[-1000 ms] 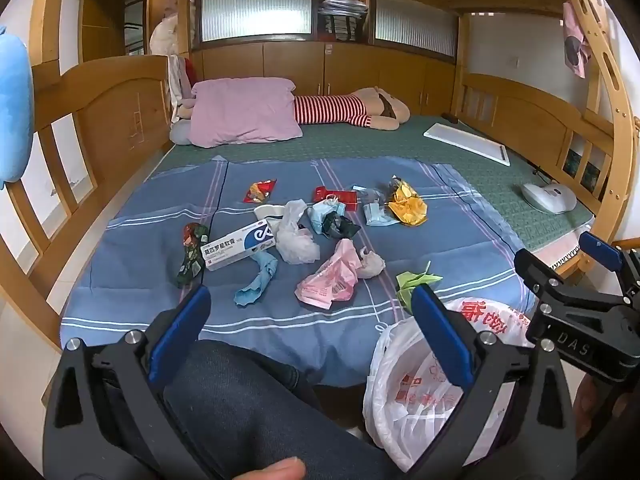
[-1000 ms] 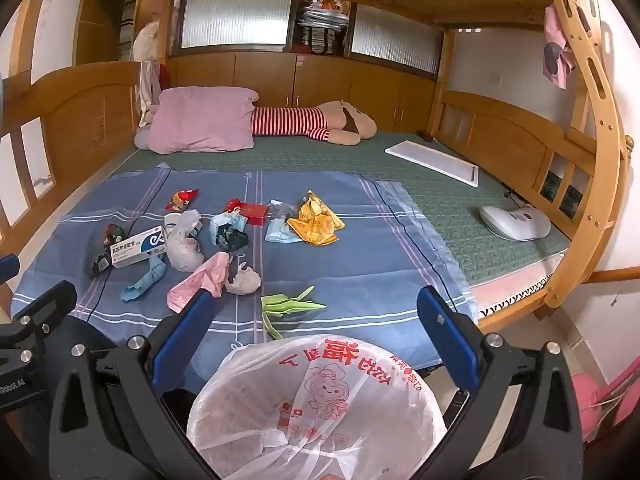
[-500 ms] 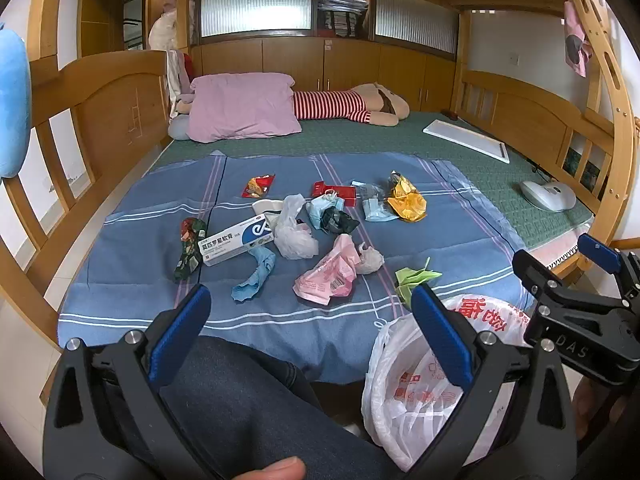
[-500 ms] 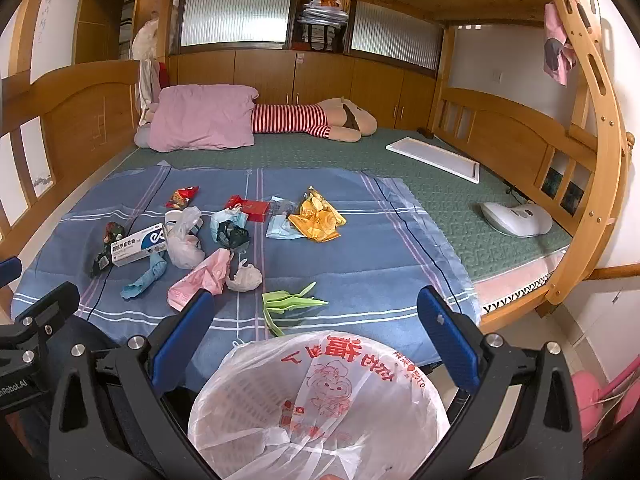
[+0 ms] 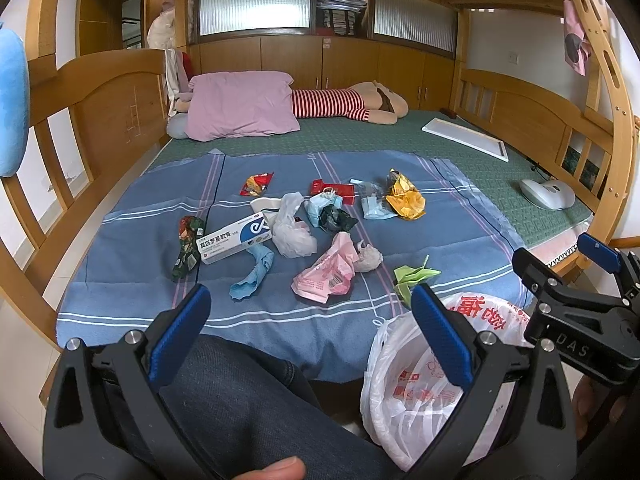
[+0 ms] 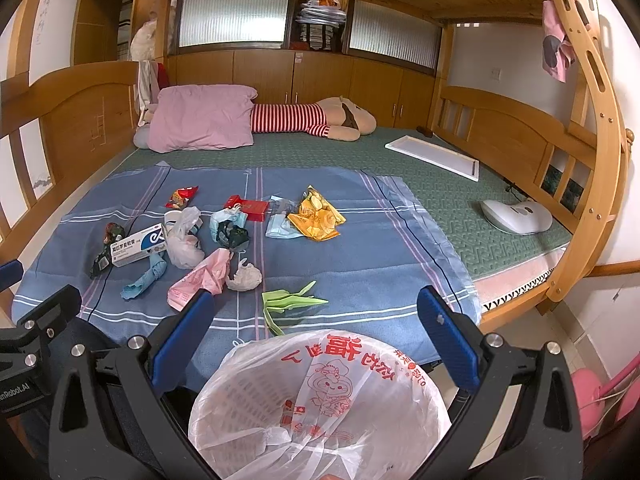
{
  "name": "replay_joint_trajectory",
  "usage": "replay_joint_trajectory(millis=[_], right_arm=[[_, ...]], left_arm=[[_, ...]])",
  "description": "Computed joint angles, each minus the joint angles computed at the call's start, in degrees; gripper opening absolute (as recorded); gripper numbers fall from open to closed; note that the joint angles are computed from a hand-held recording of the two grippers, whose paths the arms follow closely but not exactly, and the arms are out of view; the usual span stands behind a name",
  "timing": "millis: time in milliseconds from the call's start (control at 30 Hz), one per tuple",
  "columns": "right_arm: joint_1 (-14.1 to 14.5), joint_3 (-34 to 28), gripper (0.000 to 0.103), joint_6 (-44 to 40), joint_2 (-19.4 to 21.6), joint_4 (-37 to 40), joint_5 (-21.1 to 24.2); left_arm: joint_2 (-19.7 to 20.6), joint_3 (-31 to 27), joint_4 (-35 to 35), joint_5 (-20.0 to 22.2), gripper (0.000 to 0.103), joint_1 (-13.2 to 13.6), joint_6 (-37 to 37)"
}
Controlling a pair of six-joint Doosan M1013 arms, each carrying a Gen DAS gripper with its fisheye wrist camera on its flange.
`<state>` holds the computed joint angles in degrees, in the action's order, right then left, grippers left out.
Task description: Collect trash
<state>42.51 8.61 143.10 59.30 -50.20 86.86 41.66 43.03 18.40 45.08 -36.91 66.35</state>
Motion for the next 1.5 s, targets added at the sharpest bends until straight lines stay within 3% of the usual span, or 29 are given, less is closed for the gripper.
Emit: replay_joint_trajectory(millis=[1500], right_arm=[[-0.1, 2.3, 0.1, 1.4, -0.8, 0.4, -0.6]], left_arm=[[0.0, 0.2, -0.5, 0.0, 0.1, -0.1, 0.2]])
